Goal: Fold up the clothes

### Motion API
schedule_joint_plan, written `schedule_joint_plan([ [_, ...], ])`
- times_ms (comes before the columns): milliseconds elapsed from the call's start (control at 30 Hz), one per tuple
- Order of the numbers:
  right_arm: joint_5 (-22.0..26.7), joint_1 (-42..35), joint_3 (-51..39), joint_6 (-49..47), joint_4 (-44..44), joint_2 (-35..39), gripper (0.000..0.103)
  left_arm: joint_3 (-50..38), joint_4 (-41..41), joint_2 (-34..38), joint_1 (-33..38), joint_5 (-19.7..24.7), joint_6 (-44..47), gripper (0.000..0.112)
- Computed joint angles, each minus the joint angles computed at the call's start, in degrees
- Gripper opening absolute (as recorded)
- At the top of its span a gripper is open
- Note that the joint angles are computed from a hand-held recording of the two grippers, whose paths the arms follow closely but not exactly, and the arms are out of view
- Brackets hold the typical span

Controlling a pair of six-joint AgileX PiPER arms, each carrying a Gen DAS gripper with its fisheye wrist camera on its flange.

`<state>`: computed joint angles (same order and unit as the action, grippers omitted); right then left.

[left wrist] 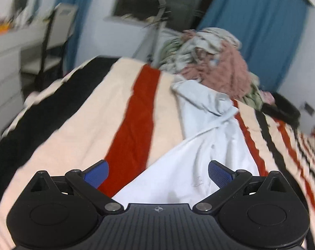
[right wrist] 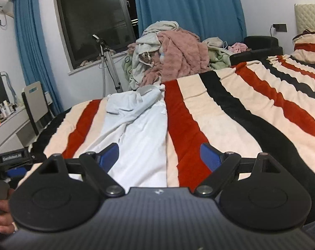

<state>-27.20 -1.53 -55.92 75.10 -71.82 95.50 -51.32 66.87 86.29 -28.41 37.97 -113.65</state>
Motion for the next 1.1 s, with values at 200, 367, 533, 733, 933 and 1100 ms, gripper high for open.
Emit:
schedule_joint_plan([
  [200,-6.81,-7.05,1.20,6.84,-8.84,-2.24,0.086,1.67,-16.71,-2.50,7.51,-3.96,7.12,0.086],
  [367,-12.53,-13.14,1.31,9.60,-11.95,-1.84,0.086,1.97,-30.73,-0.51,13.44,-8.67,17.38,0.070],
  [533,-18.08,-17.60,-0.43,17.91,-16.61,1.24,0.086,-0.89,-32.26,1.82,11.62,-3.31,19.51,0.018],
  [733,-20.78,-19.06,-0.14,18.90,-16.97,1.54,0.086,-2.57,-17.01,0.02,-1.69,8.79,9.44,0.004],
  [933,-22.34,-19.65,-0.07,18.64,-16.98,2.19,0.086,-3.50,4.47,-1.08,-28.36,21.05,0.30,0.004],
  [1100,-23.08,-19.91,-1.14,20.66,-17.77,3.45,0.086,-8.21,4.32,4.70,-32.78,10.44,4.62,0.002],
])
